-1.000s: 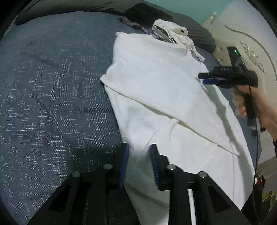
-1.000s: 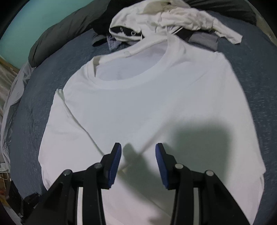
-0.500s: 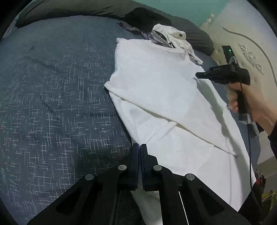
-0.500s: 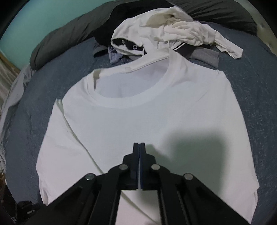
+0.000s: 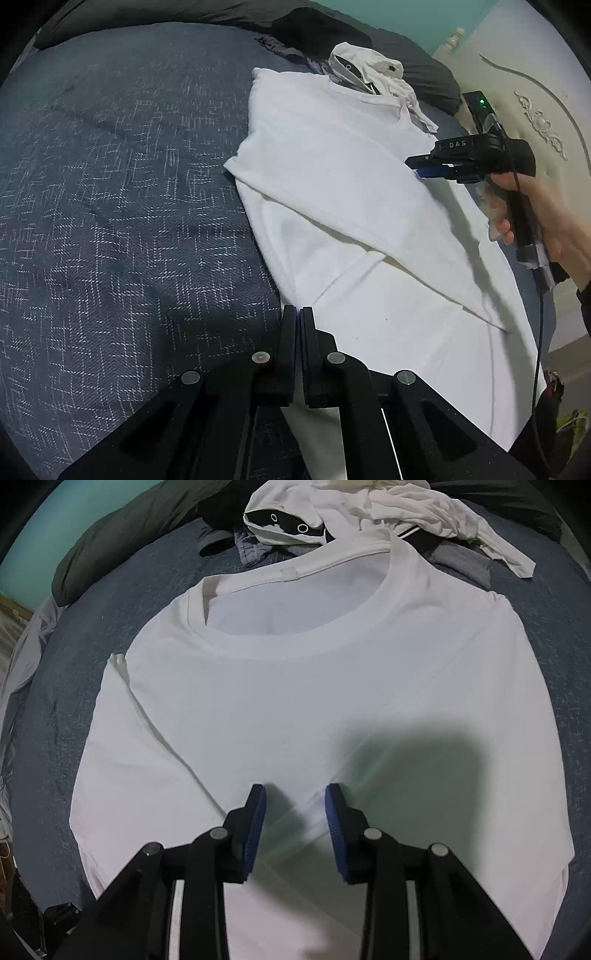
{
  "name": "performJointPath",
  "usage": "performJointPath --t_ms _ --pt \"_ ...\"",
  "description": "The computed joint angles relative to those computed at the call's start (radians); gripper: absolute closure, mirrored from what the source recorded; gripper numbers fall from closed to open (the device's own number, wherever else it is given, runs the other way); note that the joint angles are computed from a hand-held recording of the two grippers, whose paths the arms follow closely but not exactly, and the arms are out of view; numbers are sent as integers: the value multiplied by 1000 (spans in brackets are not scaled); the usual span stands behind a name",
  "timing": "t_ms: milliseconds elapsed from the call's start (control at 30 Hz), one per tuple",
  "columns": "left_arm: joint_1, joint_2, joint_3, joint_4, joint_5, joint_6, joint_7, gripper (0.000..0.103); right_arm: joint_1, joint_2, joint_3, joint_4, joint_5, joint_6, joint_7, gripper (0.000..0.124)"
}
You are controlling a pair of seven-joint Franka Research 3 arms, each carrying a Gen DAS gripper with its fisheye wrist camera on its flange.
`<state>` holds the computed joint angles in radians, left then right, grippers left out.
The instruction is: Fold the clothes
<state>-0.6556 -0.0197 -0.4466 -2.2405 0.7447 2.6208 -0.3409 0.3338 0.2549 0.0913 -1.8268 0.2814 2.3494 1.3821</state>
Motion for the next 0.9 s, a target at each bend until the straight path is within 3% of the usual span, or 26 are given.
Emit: performJointPath --t_ms 100,233,467,767,900 --pt "-1 3 0 3 -1 -2 2 101 3 -6 -2 -7 -15 -5 2 112" --pt "-1 1 2 2 -5 0 6 101 1 -18 -4 -29 -16 10 3 122" --pt "6 -11 1 -10 -25 9 25 101 -24 -64 13 -73 110 80 -61 123" --pt "9 -28 -3 -29 -51 18 42 101 2 9 7 0 76 97 2 124" --pt "15 -43 -5 -43 -61 29 44 100 -24 -32 32 -39 166 124 -88 124"
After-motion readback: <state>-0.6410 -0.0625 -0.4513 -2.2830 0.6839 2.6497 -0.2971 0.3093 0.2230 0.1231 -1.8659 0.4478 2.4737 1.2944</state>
